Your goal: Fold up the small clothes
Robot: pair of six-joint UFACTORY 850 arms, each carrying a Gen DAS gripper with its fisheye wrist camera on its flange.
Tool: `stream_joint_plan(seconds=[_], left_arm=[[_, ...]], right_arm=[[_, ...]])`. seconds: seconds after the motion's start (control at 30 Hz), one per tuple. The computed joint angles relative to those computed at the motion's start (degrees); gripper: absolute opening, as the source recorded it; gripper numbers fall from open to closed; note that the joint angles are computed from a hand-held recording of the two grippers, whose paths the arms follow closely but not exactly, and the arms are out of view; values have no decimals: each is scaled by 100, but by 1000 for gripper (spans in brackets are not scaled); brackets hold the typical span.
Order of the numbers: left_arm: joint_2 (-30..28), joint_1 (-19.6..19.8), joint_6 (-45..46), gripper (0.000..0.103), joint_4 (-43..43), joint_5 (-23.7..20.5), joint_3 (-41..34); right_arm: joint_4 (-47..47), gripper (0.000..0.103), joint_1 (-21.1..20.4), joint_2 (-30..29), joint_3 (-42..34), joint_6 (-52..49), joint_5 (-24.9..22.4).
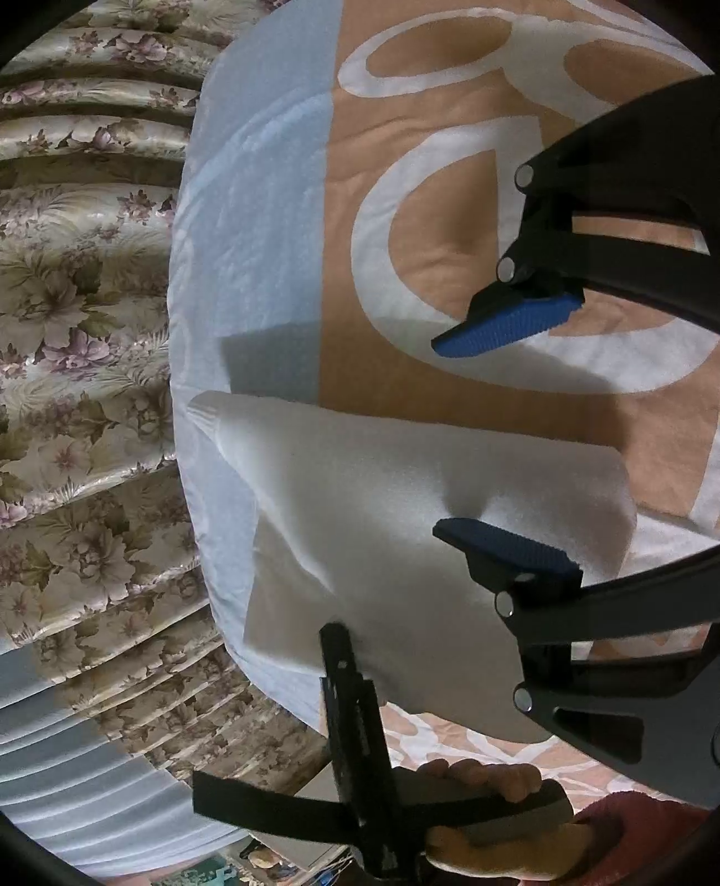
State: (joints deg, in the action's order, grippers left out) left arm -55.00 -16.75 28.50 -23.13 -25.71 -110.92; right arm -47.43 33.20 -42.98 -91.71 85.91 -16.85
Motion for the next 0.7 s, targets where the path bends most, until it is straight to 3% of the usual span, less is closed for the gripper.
stream_joint_plan(seconds=[0.1, 0.13, 0.17, 0.27, 0.4, 0.5, 0.6, 0.7], left_arm=[[14, 26, 226, 48, -214, 82, 94], [-10, 74, 587, 39, -632, -37, 74], [-10, 104, 848, 37, -934, -106, 88], [88, 36, 1133, 30, -910, 156, 261], [136, -67, 1064, 27, -313, 488, 306], [-50, -46, 726, 27, 112, 374, -70], [-26, -26, 597, 27, 333, 364, -77], [320, -7, 433, 42, 376, 736, 531]], right_arm=[[558, 48, -42, -100, -101, -531, 130], [900, 38, -49, -163, -180, -907, 168], [1100, 24, -29, -241, -284, -1172, 127], [583, 9, 82, -354, -449, -790, -147], [-606, 7, 267, -382, -491, 315, -402], [-408, 7, 413, -646, -943, -329, -856], [-268, 7, 389, -723, -1070, -461, -894], [-73, 13, 305, -609, -912, -613, -705]])
